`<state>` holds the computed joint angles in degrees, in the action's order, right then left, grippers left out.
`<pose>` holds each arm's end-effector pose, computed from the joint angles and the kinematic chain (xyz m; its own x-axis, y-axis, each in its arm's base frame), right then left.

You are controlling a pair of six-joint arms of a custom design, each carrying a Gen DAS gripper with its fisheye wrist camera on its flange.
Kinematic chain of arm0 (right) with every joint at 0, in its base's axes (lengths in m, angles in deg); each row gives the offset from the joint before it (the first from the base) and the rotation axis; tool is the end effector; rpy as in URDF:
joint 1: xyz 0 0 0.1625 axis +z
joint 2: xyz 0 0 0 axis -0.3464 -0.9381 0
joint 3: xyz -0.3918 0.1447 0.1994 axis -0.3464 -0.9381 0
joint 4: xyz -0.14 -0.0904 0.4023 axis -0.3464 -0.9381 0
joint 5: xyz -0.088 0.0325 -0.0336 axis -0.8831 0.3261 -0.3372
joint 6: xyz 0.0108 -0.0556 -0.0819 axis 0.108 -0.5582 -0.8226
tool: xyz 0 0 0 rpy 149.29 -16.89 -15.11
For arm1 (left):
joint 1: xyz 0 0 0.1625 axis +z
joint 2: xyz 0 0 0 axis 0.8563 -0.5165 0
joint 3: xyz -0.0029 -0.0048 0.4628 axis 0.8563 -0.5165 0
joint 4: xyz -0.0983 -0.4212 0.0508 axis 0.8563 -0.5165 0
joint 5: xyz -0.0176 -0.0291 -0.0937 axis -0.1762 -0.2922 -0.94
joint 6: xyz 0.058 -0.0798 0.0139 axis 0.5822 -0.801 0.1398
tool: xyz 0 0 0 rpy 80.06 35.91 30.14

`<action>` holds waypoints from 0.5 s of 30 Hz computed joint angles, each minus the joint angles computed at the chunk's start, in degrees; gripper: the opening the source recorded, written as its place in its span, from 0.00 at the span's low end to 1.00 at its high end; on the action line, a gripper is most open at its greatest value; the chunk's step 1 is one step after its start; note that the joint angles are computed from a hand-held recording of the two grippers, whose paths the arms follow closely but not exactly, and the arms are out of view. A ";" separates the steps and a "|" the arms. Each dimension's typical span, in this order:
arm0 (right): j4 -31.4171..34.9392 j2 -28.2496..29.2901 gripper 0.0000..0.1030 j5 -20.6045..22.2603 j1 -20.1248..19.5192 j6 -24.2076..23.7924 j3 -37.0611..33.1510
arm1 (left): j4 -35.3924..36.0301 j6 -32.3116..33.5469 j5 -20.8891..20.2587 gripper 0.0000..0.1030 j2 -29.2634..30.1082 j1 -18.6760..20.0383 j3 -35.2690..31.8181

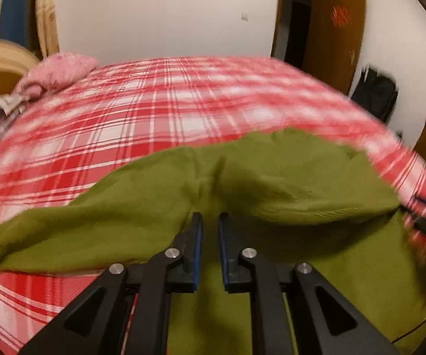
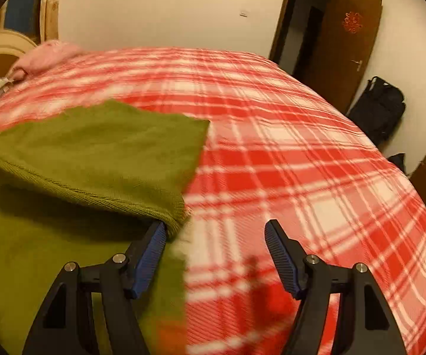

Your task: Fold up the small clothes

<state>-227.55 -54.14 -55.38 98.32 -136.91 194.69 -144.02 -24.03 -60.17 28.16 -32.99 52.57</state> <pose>0.0081 -0.3924 0.3010 -0.5453 0.0559 0.8363 -0.5808 0.6942 -0.4251 -0.2950 -0.3812 0.1001 -0.7251 0.1328 -0.6757 0.5489 0.7040 -0.4507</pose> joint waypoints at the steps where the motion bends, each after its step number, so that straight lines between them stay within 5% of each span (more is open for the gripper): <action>1: 0.26 -0.45 0.68 -0.50 -0.68 -0.21 0.43 | 1.27 0.36 -0.07 0.14 0.02 -0.02 0.23; 5: 7.59 -7.26 0.68 5.27 -5.08 3.06 2.33 | 8.49 -1.65 -1.39 0.42 -2.30 -0.30 1.63; 7: 10.66 -10.10 0.68 10.03 -6.65 4.12 3.52 | 9.67 -3.52 -0.55 0.47 -4.01 -0.57 2.55; 15: 4.20 -6.32 0.68 10.85 -6.96 3.81 4.26 | -8.39 3.01 -6.52 0.59 -1.54 5.02 -0.50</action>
<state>-223.36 -60.46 -44.53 91.37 -133.10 198.95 -152.40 -21.02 -66.69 26.61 -27.97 52.07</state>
